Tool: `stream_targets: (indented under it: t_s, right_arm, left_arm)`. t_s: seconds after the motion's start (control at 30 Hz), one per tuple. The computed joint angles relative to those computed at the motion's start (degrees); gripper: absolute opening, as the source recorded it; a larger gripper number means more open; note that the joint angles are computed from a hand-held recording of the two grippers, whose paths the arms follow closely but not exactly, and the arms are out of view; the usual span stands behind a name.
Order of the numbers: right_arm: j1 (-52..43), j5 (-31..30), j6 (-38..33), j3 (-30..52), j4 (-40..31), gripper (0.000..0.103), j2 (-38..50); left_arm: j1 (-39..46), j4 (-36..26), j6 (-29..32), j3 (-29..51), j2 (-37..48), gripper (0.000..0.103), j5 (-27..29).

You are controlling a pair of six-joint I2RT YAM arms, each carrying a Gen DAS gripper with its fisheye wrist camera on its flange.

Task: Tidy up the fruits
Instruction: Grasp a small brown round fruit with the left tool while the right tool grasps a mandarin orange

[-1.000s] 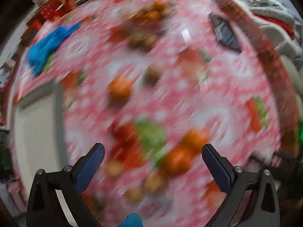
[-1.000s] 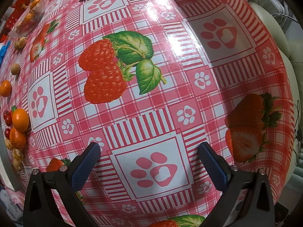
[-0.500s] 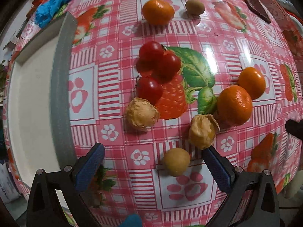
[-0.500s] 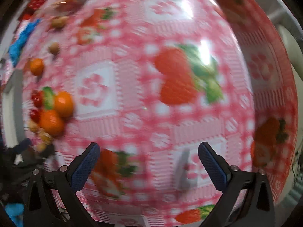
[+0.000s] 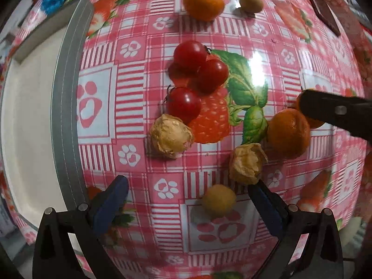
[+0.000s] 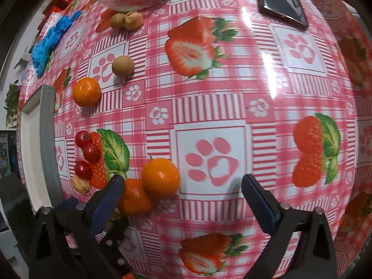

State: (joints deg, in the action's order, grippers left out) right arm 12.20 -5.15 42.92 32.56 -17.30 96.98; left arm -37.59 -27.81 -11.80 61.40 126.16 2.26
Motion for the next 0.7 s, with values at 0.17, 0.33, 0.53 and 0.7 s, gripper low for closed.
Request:
stream_targets:
  t_s: [0.17,0.33,0.53,0.7]
  right_arm:
    - [1.7,1.3,-0.4,2.1,-1.9,0.037,1.2]
    - [1.6,-0.6,1.6,-0.6,1.0,0.037,-0.6]
    - [-0.5,-1.9,0.0,-5.0,-1.2,0.037,-8.4]
    - [-0.4,-2.2,0.8,-6.2,-2.9,0.038,-12.1]
  left_arm:
    - [-0.4,2.0,1.5,-2.3,-2.5,0.067,-0.2]
    - [0.7,2.4,4.3,-3.3,-4.1,0.026,3.0]
    - [2.5,0.6,7.7,-4.3,-7.1,0.026,4.7]
    - [3.8,-5.8,10.1,-4.7,-14.6,0.026,5.1]
